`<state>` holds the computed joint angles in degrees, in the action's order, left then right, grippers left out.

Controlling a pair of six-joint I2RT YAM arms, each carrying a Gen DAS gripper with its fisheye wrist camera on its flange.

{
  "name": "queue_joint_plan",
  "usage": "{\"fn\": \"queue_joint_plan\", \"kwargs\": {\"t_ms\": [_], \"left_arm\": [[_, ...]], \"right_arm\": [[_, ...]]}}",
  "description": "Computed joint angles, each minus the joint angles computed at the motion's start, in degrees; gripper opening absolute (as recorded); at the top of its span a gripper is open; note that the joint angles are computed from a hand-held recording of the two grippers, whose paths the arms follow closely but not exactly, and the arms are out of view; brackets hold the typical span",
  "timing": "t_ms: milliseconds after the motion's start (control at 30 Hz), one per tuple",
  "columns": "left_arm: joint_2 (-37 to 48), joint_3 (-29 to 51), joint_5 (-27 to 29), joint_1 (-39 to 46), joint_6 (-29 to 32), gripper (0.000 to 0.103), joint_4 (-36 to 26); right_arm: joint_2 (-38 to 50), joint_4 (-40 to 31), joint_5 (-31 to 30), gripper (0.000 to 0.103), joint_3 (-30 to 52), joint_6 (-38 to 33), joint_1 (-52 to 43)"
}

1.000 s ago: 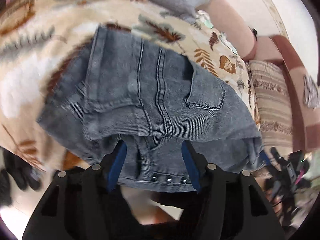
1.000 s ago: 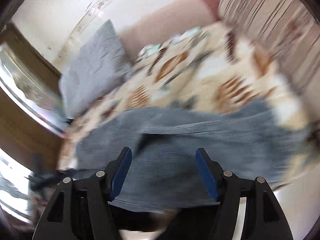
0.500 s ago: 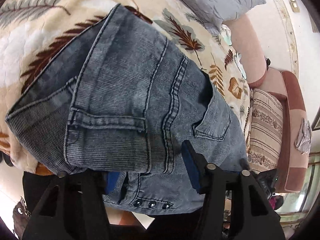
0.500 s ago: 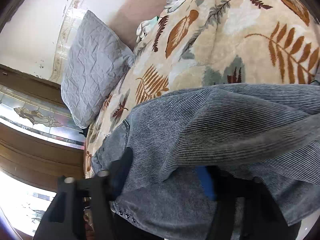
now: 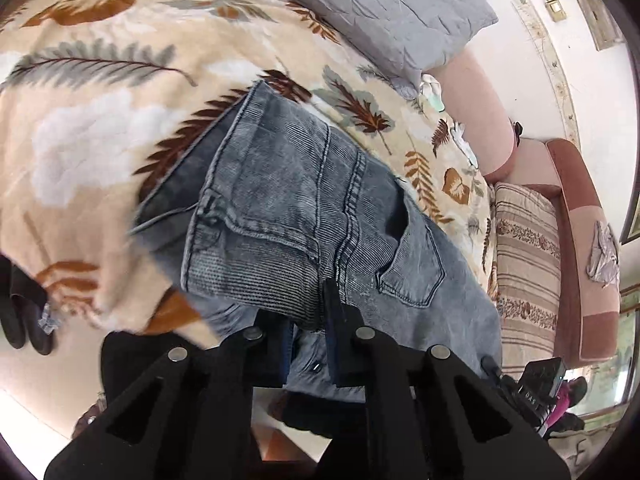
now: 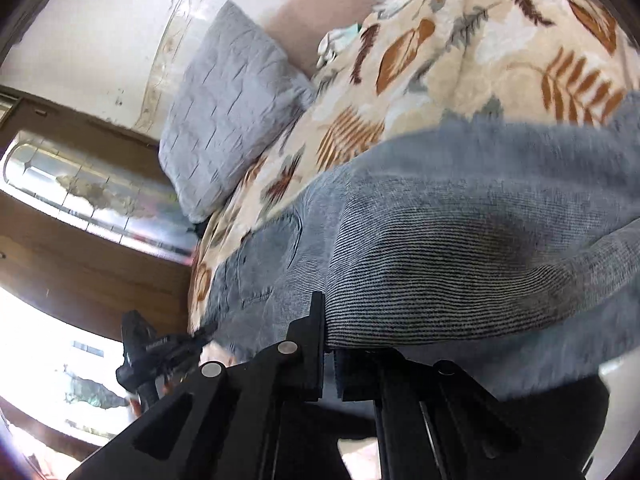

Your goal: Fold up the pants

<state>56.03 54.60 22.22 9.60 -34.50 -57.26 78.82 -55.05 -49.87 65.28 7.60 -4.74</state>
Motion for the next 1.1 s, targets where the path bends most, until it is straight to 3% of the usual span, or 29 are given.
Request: {"fn": "queue_joint_plan", "kwargs": {"t_ms": [133,267,367,433,533,767,900,1100], "left_arm": [[-2.09,-3.28,-0.46,1.50,1.86,0.011,-2.30],[0.22,-6.36,2.06,5.25,2.63,0.011,-0.94],[1.33,-6.18,1.53,4.28,2.34,0.012,-0.47],[0.47,-5.80,1.44,3.54,2.13,0.012,-0.45],[-0.25,-5.53,1.72,3.07,2.56,0.018,-0.32],[3.40,-4.95,-0.08,0.10,1.08,0.022,0.34],[4.55,-3.71,-1.39,-0.94,0.64,0.023,-0.48],[5.32,-2.07,-3.34,-2.92,-0.52,0.025,-1.85]], "right_arm": [[-2.60,-4.08,-0.07,0.003,-5.75,-2.97,1.10],[-1.45,-1.98,2.08,0.003,-10.23,-1.77,2.06],[-0.41,-0.71,2.69,0.008,-10.57,-0.54,1.13],[-0.29,-1.63,1.91,0.020,-10.13,-1.11,-1.03],[-1.10,-4.09,-0.36,0.042,-9.62,-3.93,-10.07],[4.17,-9.05,-2.87,0.050,-9.13,-11.79,-40.00],[6.92,-3.82,-0.04,0.050,-6.27,-10.90,-47.76],[9.98,4.92,1.58,0.050,-1.38,-8.14,-41.39]]}}
